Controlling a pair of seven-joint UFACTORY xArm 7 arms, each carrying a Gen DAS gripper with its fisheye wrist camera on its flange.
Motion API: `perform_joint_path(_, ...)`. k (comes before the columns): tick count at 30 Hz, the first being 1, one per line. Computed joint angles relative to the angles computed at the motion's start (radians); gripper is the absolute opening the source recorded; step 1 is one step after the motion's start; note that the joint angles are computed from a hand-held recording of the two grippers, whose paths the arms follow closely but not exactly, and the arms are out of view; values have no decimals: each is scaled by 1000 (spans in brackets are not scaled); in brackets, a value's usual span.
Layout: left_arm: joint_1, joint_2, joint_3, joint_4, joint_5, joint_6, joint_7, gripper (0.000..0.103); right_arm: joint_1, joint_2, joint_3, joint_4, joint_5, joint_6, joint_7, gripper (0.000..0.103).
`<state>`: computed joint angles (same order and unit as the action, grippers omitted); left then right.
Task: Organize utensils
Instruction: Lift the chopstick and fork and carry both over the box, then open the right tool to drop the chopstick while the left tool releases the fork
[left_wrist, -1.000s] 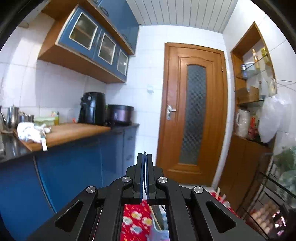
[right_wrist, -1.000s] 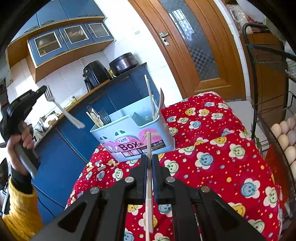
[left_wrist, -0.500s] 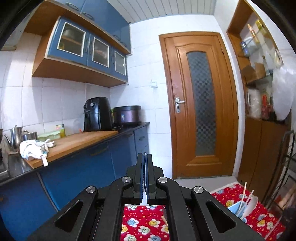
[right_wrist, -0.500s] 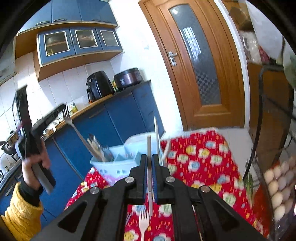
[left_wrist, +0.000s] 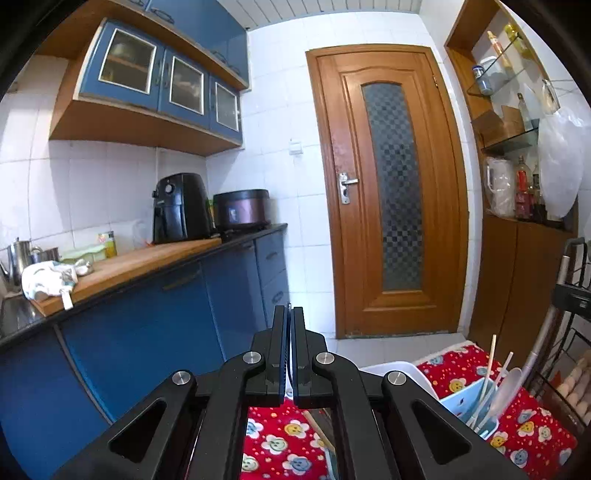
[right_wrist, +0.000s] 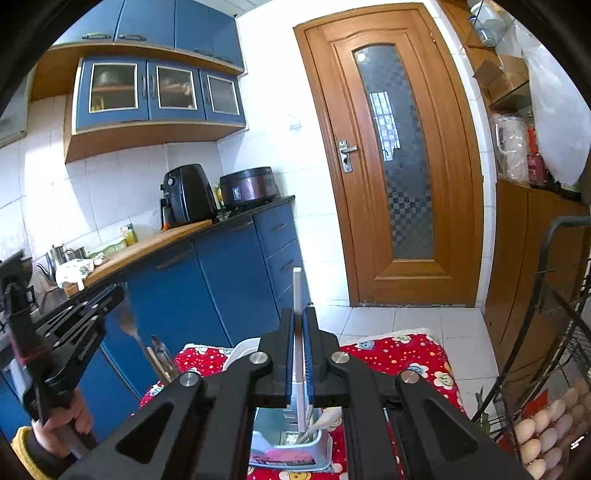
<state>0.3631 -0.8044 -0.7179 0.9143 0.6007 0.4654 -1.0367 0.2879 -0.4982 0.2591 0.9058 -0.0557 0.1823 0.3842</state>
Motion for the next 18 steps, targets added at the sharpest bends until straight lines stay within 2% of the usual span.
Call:
perform_joint_path(3, -3, 2, -3, -11, 0, -7, -7, 2, -6, 42, 12, 16, -8, 11, 5, 6)
perform_joint_path(18, -30, 38, -8, -47, -7, -40, -53, 4, 78, 108, -39, -3, 51, 60, -29, 8)
